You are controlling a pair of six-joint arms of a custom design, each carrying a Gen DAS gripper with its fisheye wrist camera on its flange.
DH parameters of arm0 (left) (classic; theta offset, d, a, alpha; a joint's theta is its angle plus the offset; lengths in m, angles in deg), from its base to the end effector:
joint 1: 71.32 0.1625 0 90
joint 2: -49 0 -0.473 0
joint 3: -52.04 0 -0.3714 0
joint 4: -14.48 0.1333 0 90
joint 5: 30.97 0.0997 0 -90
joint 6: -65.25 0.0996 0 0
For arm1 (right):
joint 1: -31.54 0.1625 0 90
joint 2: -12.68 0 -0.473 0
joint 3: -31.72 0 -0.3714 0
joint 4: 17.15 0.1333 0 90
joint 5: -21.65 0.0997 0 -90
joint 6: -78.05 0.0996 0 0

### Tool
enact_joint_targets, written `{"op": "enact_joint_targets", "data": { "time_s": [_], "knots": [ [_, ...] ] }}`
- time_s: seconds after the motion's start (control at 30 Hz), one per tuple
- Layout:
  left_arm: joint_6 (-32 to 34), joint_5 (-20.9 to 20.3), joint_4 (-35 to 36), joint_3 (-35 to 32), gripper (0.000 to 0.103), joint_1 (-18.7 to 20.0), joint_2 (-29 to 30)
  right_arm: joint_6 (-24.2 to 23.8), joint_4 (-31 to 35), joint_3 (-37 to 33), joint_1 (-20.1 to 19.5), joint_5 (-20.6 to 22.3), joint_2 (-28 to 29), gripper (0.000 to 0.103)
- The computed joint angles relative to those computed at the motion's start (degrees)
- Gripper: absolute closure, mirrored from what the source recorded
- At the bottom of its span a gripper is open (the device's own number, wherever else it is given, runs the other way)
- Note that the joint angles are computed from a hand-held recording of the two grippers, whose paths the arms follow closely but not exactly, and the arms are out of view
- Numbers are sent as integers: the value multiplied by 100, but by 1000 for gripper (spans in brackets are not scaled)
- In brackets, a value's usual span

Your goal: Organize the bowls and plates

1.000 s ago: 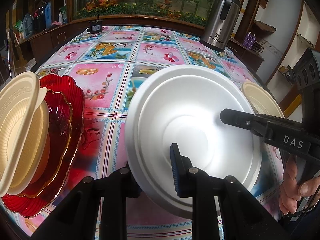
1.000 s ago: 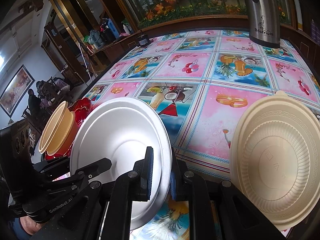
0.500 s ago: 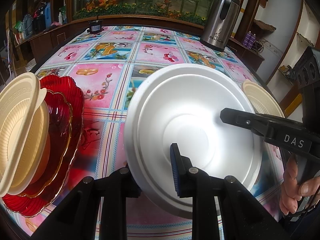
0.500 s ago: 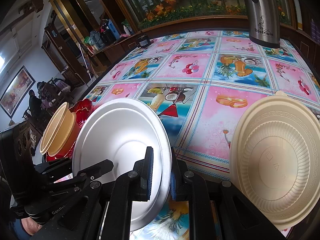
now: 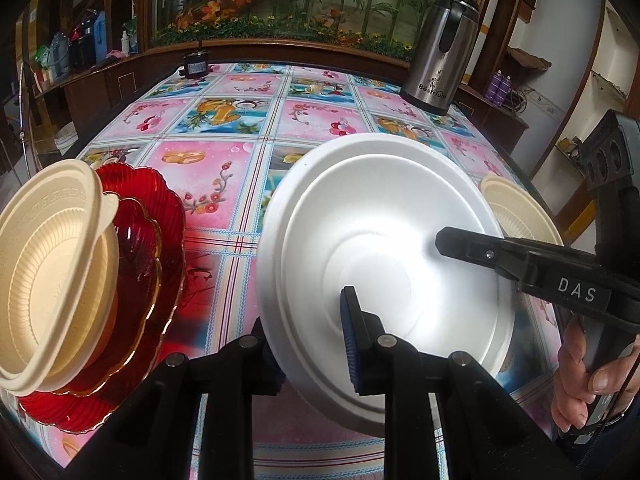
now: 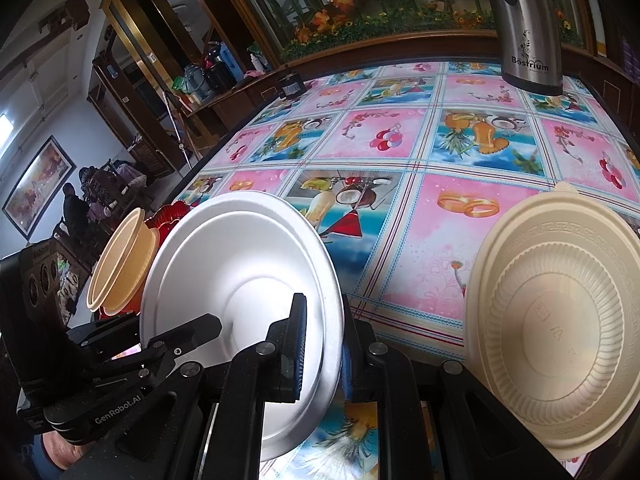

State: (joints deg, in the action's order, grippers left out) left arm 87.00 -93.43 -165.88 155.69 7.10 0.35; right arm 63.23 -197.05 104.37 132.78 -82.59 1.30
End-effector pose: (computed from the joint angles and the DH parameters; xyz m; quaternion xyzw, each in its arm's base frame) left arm 0.0436 -0.6805 0.1990 0.1961 0.9072 -0.2737 0.2520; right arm 0.2580 -0.7399 -0.1068 0.1869 -0.9436 0.2415 0.1277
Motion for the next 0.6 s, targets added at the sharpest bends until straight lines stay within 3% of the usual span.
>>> {"op": "enact_joint_targets", "data": {
  "time_s": [0.6],
  "knots": [
    [164,91,-640,233,82,-27,-372,203,122,-186,182,520,45,88]
  ]
}}
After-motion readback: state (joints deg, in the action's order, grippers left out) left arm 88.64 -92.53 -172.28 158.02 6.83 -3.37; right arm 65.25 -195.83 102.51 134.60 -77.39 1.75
